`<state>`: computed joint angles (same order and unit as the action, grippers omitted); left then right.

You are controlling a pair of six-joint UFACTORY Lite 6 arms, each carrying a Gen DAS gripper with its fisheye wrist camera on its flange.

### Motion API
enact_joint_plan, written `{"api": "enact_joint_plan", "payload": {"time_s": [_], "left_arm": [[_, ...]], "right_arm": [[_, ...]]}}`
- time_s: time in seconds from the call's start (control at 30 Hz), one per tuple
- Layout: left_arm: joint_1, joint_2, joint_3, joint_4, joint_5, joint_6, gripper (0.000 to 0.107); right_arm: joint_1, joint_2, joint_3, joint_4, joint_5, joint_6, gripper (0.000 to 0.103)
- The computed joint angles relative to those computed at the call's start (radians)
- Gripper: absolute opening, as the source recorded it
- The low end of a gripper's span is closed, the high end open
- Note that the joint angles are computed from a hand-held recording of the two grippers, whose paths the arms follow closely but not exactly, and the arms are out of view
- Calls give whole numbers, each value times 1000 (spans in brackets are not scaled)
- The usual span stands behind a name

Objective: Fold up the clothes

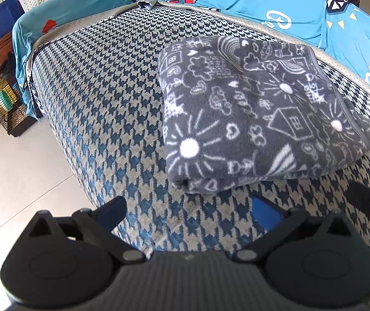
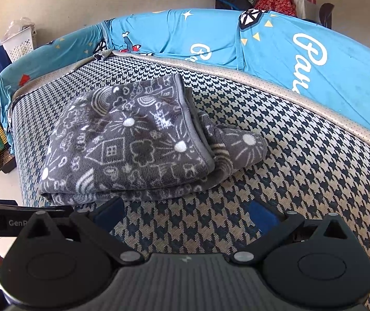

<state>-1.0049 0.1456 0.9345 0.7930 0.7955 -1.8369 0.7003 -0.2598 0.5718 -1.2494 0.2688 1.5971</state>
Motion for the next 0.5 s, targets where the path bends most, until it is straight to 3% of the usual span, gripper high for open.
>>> {"api": "enact_joint_plan", "payload": {"time_s": [0.5], "left_arm": [[-26,2,6,11,28,-1,103]], "right_arm": [[14,5,-4,-74,5,73,103]]}}
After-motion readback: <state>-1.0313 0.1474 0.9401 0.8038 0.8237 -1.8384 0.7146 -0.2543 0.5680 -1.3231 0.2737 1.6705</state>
